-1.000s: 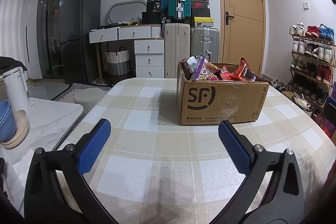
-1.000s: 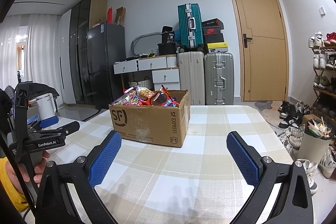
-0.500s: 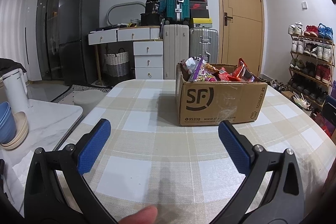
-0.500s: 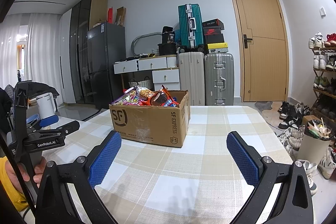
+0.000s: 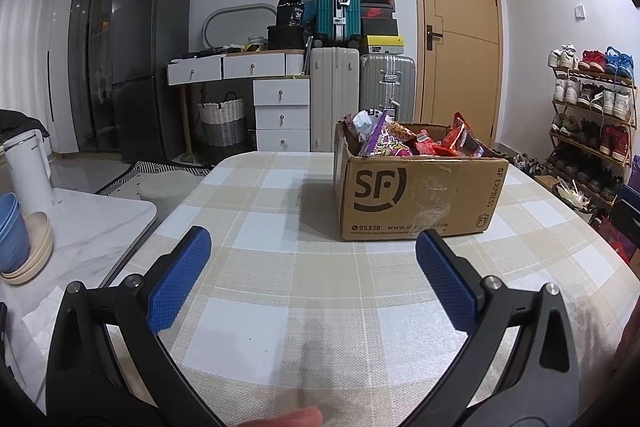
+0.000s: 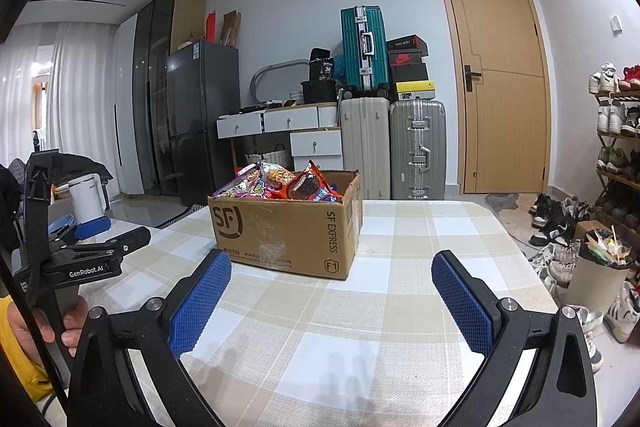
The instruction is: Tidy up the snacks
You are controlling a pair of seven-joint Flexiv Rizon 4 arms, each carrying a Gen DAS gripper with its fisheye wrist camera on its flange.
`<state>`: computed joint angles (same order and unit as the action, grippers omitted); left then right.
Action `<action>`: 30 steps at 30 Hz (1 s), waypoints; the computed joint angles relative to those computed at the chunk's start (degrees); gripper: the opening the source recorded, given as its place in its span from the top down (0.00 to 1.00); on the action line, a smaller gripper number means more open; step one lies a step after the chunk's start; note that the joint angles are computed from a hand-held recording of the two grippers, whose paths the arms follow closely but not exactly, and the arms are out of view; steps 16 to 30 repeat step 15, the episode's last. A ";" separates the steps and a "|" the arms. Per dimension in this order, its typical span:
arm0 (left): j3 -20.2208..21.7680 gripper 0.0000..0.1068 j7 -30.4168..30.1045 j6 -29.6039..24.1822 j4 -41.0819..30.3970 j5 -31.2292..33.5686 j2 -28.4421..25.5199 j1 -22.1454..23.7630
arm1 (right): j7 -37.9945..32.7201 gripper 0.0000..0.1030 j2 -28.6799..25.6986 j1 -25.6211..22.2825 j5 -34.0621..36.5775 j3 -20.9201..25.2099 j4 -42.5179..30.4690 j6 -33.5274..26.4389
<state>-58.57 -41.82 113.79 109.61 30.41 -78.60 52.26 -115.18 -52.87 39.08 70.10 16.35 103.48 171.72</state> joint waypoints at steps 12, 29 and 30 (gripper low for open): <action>-0.64 0.04 1.81 0.16 0.19 1.52 -1.44 0.31 | -0.25 0.01 0.16 -0.10 0.33 0.04 0.19 -0.39; -0.80 0.04 2.12 0.57 0.53 1.63 -1.67 0.39 | -0.58 0.01 0.21 -0.09 0.53 0.06 0.17 -0.46; -0.80 0.04 2.12 0.57 0.53 1.63 -1.67 0.39 | -0.58 0.01 0.21 -0.09 0.53 0.06 0.17 -0.46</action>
